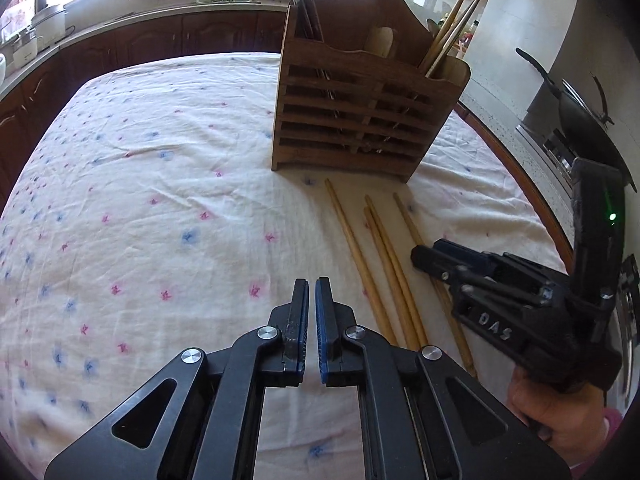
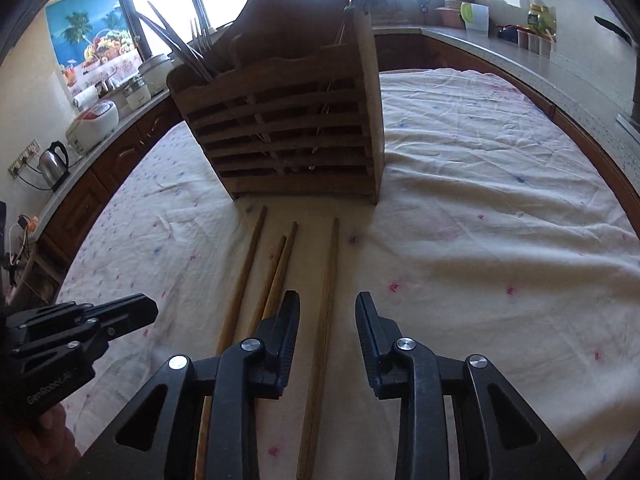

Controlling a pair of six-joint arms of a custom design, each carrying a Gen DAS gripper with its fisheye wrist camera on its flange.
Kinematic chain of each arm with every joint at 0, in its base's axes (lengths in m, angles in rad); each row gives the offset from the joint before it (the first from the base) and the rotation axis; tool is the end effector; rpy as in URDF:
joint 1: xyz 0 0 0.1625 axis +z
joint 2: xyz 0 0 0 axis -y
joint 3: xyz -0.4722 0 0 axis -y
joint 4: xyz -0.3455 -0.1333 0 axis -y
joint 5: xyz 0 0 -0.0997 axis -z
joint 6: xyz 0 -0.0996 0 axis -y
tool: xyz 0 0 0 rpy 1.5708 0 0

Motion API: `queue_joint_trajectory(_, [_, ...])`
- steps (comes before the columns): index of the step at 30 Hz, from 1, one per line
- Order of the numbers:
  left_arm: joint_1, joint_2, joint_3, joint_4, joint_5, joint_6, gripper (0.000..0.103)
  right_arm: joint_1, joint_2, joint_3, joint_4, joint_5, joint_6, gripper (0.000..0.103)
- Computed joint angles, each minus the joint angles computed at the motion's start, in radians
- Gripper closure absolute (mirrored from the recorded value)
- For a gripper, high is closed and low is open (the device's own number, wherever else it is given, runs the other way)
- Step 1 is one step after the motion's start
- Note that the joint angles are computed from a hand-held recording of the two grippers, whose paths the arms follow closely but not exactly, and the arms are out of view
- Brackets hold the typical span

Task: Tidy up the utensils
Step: 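Close the left tool on a wooden chopstick while the right tool approaches another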

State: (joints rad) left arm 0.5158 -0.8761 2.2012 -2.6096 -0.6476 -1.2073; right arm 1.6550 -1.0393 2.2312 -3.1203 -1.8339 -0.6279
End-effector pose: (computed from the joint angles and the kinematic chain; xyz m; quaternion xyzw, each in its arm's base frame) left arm -0.2996 -0.4144 0.1043 -0.0041 0.8884 -0.3445 0.3032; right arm 0.1486 -0.4834 0.1934 0.3182 -0.9225 0.1352 0.1717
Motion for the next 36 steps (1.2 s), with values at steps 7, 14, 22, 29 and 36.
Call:
queue_joint_trajectory(7, [0.072,0.046,-0.092,-0.049,-0.002,0.113,0.077,-0.034,-0.052,0.014,0.044,-0.019,-0.040,0.095])
queue_joint_trajectory(14, [0.145,0.122,-0.217,0.027,-0.004,0.204,0.079,-0.093,-0.155,0.051,0.107,0.017,-0.020,0.094])
queue_joint_trajectory(22, [0.057,0.081,-0.069,-0.035,-0.028,0.236,0.093,-0.079,-0.124,0.023,0.110,0.025,-0.005,0.087])
queue_joint_trajectory(29, [0.062,0.028,-0.058,0.053,-0.039,0.051,0.073,-0.069,-0.085,-0.012,0.109,0.015,-0.020,0.086])
queue_joint_trajectory(36, [0.059,0.101,-0.157,0.221,0.027,0.068,0.071,-0.048,-0.039,-0.041,0.090,-0.011,-0.045,0.085])
